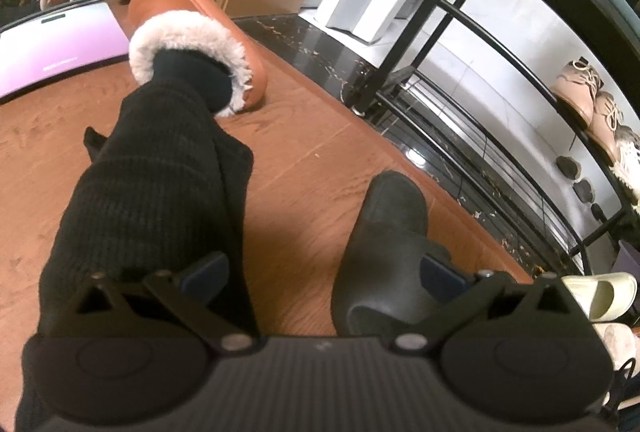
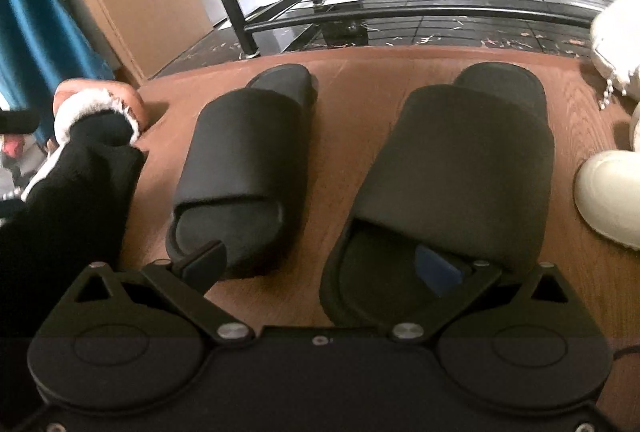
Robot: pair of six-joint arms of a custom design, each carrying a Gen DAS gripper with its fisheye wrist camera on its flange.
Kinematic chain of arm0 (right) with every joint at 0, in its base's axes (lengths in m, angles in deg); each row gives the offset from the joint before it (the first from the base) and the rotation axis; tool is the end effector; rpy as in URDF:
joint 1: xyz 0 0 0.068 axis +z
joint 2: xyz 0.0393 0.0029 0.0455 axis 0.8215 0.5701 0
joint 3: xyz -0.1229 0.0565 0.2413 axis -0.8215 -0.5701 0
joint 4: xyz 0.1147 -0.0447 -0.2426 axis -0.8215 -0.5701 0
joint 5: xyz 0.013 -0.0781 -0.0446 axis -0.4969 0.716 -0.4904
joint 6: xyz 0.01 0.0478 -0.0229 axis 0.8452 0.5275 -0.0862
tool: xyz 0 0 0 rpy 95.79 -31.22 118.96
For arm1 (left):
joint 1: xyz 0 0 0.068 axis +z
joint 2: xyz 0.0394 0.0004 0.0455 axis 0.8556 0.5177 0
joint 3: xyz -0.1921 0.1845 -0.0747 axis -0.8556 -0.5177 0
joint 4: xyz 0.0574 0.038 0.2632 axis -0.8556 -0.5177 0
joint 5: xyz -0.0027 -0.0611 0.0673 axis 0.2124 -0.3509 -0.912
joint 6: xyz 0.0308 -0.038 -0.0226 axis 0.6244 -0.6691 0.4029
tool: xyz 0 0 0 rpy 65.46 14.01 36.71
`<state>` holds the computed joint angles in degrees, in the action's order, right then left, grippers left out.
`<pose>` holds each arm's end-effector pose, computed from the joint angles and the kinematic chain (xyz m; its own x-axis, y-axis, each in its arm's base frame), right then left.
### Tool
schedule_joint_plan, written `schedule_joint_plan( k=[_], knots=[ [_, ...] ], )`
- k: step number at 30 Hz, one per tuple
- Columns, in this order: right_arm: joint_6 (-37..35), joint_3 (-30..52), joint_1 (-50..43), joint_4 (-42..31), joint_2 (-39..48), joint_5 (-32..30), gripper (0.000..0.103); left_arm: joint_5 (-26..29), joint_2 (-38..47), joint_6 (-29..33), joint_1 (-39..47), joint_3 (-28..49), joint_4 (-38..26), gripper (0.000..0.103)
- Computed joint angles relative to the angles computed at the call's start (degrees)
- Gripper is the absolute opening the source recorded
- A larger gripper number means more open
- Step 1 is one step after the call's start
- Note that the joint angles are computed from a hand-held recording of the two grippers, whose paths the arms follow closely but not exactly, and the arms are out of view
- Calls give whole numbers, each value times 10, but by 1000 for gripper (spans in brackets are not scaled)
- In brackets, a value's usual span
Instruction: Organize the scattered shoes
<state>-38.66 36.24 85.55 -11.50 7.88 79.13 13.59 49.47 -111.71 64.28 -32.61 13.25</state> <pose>0.1899 0.1149 0.1278 -0.7640 -0.0112 -0.6451 -0.2922 0.8974 0.3305 0.1339 0.0110 0.2227 -0.5590 -0.5884 -0.5842 -0.4242 0.8083 -0.4082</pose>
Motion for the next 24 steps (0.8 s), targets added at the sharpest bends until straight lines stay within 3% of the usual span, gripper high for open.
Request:
schedule_joint_plan(
  k=[8,13,24],
  knots=[
    [-17,6,17,31,42,84,103,3,1,-2,3,-1,2,102],
    [-1,16,28,61,68,93,103,5,1,-3,5,-1,2,102],
    [-46,14,51,84,93,112,103,15,2,-6,14,-3,5,102]
  ],
)
